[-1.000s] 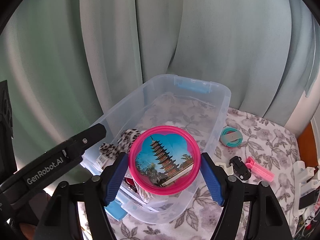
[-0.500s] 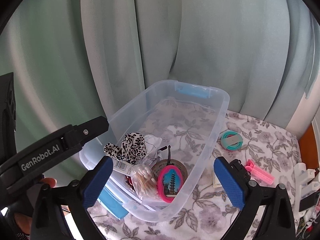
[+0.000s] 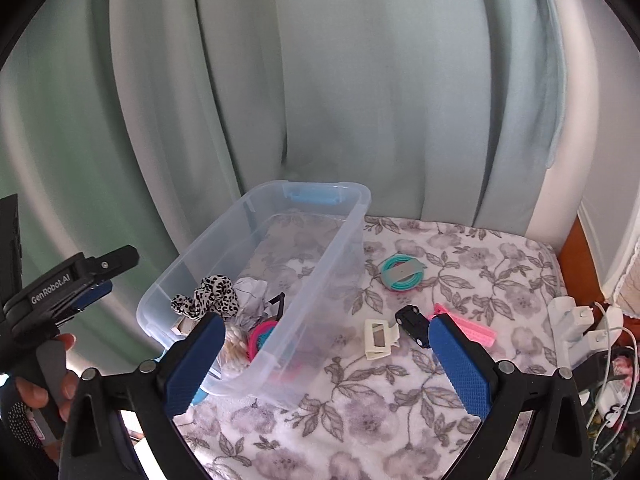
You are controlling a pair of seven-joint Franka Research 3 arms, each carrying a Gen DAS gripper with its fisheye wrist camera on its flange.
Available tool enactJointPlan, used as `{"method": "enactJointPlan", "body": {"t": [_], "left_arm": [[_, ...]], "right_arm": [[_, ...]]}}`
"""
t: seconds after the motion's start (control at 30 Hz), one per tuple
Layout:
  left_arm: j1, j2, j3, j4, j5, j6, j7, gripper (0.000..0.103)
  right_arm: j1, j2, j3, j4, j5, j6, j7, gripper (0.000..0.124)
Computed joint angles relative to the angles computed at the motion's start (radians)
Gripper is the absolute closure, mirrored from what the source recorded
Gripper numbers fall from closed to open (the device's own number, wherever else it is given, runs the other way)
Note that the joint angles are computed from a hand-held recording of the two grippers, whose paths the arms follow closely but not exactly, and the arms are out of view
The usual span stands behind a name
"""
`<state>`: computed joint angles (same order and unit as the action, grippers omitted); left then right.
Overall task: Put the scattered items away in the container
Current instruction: 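Withdraw both open tools from the container toward the remaining items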
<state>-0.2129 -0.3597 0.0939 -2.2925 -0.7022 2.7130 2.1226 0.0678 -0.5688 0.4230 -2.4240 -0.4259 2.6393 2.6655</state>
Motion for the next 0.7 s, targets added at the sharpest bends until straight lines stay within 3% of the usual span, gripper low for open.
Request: {"method": "enactJointPlan", "body": {"t": [0.27,0.4,0.53,0.7], "left_arm": [[-0.088,-0.073,-0.016,-0.018,-0.021,0.004,0.075,0.014],[-0.157,-0.101,-0.009,-0.026,-0.052,-0.034,0.113,0.008],[-0.174,-0.116,-0.050,-0.043,-0.021,-0.032,0.089,0.007],[-0.208,-0.117,-0.060,-0.049,0.004,-0.074,0.061,0.007]], "right_arm": [[0.016,-0.139,-0.040,-0.109,0.073,-0.038,-0.022,0.021],[0.019,-0.200,-0.047,-0.152,0.111,-0.066,-0.053,0.021],[0.016,-0.263,-0.051,-0.196,0.146,-0.088,-0.073,0.021],[0.017,-0.325,-0.061,-0.252,0.196,-0.110,-0.087,0.021]]}}
